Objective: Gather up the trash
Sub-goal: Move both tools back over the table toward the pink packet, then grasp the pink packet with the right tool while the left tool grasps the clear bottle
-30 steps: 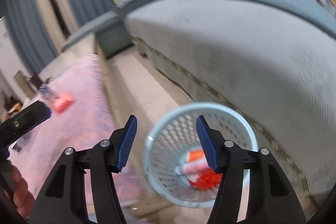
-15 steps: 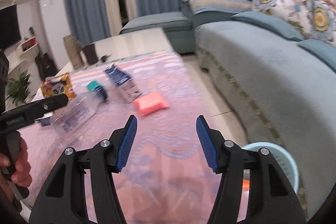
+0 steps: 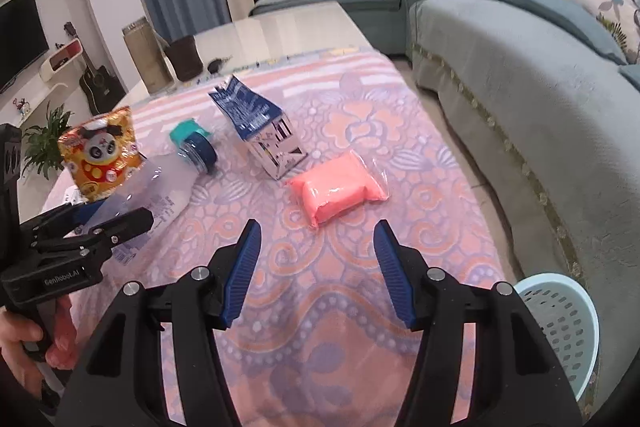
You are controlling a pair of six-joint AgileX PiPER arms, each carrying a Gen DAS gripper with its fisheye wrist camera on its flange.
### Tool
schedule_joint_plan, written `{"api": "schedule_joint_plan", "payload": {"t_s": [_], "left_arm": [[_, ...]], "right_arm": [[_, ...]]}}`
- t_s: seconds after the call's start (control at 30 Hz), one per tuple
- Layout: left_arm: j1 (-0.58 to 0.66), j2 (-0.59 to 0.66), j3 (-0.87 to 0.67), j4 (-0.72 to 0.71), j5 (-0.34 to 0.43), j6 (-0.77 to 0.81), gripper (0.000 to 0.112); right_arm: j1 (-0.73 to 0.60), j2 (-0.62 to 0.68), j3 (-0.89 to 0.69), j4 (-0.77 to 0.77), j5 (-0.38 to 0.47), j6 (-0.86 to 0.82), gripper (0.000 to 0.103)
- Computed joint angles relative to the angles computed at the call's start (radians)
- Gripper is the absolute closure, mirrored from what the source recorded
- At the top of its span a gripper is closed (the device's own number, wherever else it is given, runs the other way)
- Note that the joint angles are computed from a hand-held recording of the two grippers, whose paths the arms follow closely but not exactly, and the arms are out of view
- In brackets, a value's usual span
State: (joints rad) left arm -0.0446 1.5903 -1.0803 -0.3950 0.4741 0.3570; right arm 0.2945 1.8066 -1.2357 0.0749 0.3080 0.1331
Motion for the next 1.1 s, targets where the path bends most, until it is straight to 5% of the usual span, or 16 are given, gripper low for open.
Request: {"api": "schedule_joint_plan", "payload": {"t_s": [0.1,0.33,0.57,0.67,0.77,0.97,1.1], "left_arm": [[-0.002,0.016,0.0,-0.023,0.026,-0.012,0.067],[-0.032,-0.02,0.083,-0.054,-0.062,-0.06,0.067],[-0.027,-0.001,0.087,-0.12,-0.062,-0.01,0.065],[-0.012,-0.001,0.073,-0.195,-0.044,0.051,0.053],[-0.042,0.009,0.048,-0.107,-0.053,-0.029,0.052],[-0.083,0.045,0.027,0.049,-0.083,-0.191,0.064],[-0.064,0.046,0.036,-0.028,-0.085,-0.125,0.065]], "right_arm": [[-0.018,0.04,-0.046,0.084,0.043,-0.069,0.048],[-0.052,0.162,-0.212,0.245,0.18,-0.161,0.048],[-0.065,0.3,-0.438,0.207,0.293,-0.027,0.048],[-0.049,0.325,-0.476,0.141,0.281,0.069,0.048],[-0.043,0.335,-0.491,0.109,0.274,0.128,0.048],[-0.078,0.319,-0.456,0.213,0.238,0.121,0.048],[-0.074,0.321,-0.465,0.14,0.228,0.222,0.048]]}}
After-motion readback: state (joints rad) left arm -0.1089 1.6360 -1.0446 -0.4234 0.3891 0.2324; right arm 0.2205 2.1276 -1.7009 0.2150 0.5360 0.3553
